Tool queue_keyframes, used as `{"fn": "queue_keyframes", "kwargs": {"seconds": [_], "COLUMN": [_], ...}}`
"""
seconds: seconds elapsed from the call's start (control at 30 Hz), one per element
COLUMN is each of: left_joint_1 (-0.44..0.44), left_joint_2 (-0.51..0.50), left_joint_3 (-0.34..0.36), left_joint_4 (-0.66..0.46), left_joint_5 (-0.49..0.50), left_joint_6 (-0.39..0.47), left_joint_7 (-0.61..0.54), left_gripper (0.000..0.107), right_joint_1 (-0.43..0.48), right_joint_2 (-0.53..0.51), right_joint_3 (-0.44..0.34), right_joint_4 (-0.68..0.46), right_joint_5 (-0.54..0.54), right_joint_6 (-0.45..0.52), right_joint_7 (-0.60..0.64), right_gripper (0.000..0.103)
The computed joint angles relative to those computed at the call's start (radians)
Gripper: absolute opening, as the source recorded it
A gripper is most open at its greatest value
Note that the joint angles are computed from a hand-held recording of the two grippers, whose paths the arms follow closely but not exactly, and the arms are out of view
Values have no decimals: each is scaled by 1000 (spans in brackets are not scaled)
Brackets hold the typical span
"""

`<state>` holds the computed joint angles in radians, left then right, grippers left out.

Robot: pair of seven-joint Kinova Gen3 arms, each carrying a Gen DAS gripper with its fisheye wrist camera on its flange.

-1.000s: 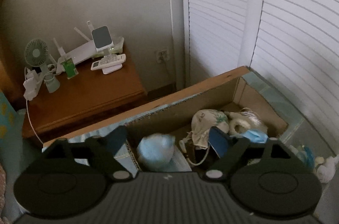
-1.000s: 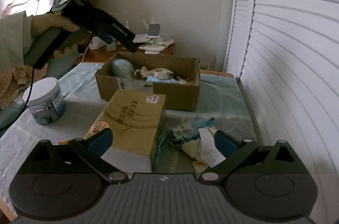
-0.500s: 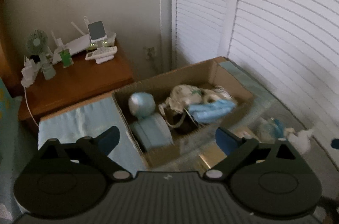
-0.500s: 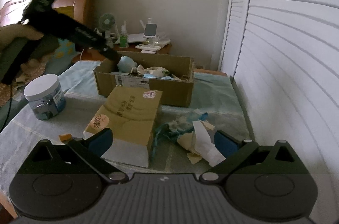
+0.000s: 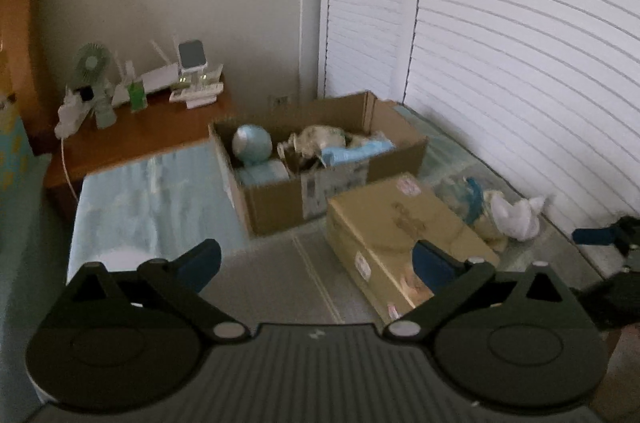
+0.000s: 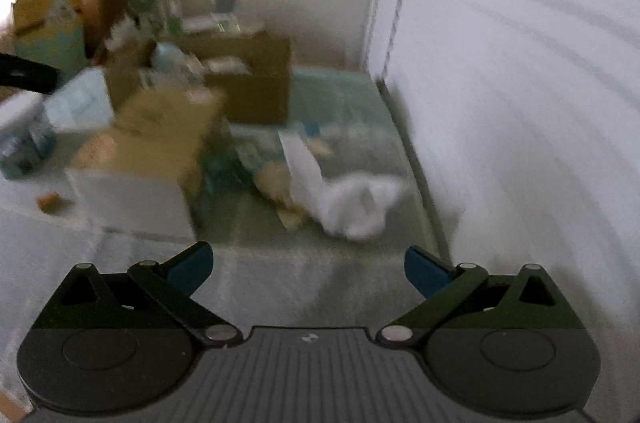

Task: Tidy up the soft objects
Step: 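Move the left gripper toward the small orange object while the right gripper approaches the white tissue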

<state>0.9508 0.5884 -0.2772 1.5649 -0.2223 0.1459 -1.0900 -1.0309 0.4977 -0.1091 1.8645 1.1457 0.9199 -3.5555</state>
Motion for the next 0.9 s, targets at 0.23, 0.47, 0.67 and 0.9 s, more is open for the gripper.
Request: {"fn": "queue_keyframes", "kwargs": {"seconds": [0.23, 0.47, 0.67, 0.9], "left_joint_1": [51, 35, 141, 45], "left_joint_2": [9, 42, 80, 27], "left_joint_3": [-36, -13, -134, 7], "left_joint_4": [78, 95, 88, 138], "left_joint_5": [21, 47, 30, 27], "left_joint_6": [-19, 11, 40, -23], "left_joint_7": [18, 45, 169, 158], "left_gripper": [102, 101, 100, 89], "right_joint_1": [39, 18, 17, 15], "right_joint_2": [24, 5, 20, 26], "right_joint_3": [21, 22, -7, -11], "right_joint_4": [28, 106, 87, 89], "right_joint_5": [-10, 119, 110, 125], "right_joint_6": [-115, -171, -110, -97], "right_joint_7": [-44, -120, -150, -174], "right_gripper": [103, 103, 103, 103]}}
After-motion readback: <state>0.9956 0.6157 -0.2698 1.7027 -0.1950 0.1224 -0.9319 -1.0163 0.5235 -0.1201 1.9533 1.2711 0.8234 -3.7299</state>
